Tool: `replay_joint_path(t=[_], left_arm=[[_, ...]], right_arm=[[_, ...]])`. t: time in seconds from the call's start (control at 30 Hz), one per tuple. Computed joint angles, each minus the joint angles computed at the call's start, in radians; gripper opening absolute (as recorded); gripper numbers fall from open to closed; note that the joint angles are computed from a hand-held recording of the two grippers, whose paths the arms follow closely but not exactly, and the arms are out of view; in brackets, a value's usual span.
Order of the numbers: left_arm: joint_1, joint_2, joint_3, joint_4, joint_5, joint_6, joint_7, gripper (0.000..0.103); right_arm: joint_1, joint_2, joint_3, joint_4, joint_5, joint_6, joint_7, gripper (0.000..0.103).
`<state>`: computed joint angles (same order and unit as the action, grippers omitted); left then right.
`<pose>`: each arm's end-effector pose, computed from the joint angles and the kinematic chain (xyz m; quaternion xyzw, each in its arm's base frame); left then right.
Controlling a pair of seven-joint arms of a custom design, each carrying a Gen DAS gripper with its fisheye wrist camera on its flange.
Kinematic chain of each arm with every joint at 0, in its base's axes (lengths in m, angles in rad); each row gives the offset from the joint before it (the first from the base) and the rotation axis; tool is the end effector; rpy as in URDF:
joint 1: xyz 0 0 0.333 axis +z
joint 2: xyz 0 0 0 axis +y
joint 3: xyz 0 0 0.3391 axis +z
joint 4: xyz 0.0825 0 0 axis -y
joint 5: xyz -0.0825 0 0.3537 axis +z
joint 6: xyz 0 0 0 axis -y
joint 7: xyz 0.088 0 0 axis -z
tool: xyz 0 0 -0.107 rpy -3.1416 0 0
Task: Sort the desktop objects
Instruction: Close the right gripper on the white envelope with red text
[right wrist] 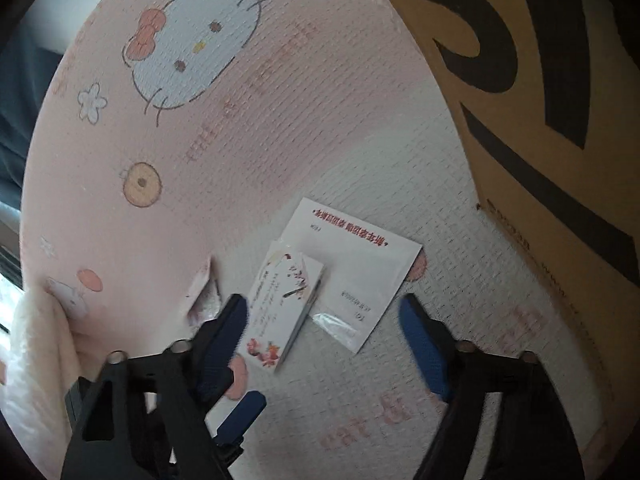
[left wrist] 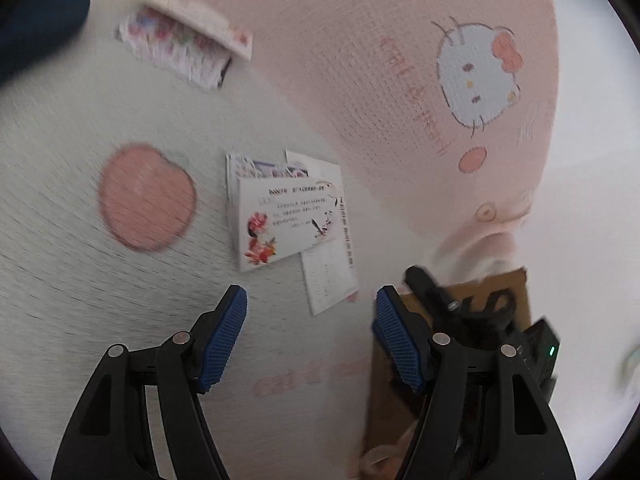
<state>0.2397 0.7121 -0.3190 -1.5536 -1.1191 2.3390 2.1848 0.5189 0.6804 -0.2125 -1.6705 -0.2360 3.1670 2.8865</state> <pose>0.7109 -0.0250 0.3010 0.6797 -0.5507 0.4322 0.2192 0.6706 0.2719 0.3486 -0.3997 0.8224 -0.0857 0.3956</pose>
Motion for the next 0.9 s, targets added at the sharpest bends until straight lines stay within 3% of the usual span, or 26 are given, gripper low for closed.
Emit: replay_joint_path(t=[0.07, 0.2, 0.3, 0.57, 0.67, 0.77, 0.87, 0.9], left_arm=[[-0.006, 0.025, -0.005, 0.026, -0.001, -0.011, -0.021, 0.071], [-0.030, 0.055, -0.013, 0.065, 0.008, 0.028, -0.029, 0.071], [-0.047, 0.091, -0.014, 0.121, 0.043, 0.036, -0.064, 0.071], [-0.090, 0.206, -0.016, 0.322, 0.195, 0.051, -0.172, 0.071], [-0.080, 0.239, -0.029, 0.379, 0.235, 0.012, -0.233, 0.071], [-0.049, 0.239, -0.052, 0.363, 0.228, -0.020, -0.267, 0.071], [-0.020, 0.216, -0.068, 0.312, 0.198, -0.032, -0.258, 0.071], [-0.016, 0.209, -0.068, 0.299, 0.193, -0.034, -0.254, 0.071]], right_arm=[[0.036, 0.014, -0.042, 0.004, 0.013, -0.007, 0.036, 0.057], [0.088, 0.043, -0.108, 0.029, 0.013, -0.070, 0.101, 0.032], [0.044, 0.065, -0.058, 0.075, -0.010, -0.141, 0.103, 0.031], [-0.005, 0.135, -0.038, 0.165, -0.064, -0.103, 0.144, 0.032], [-0.010, 0.141, -0.038, 0.163, -0.062, -0.067, 0.151, 0.032], [-0.032, 0.143, -0.010, 0.136, -0.037, 0.026, 0.149, 0.031], [-0.087, 0.149, 0.070, 0.124, -0.008, 0.096, 0.102, 0.011], [-0.104, 0.153, 0.095, 0.124, 0.000, 0.114, 0.085, 0.010]])
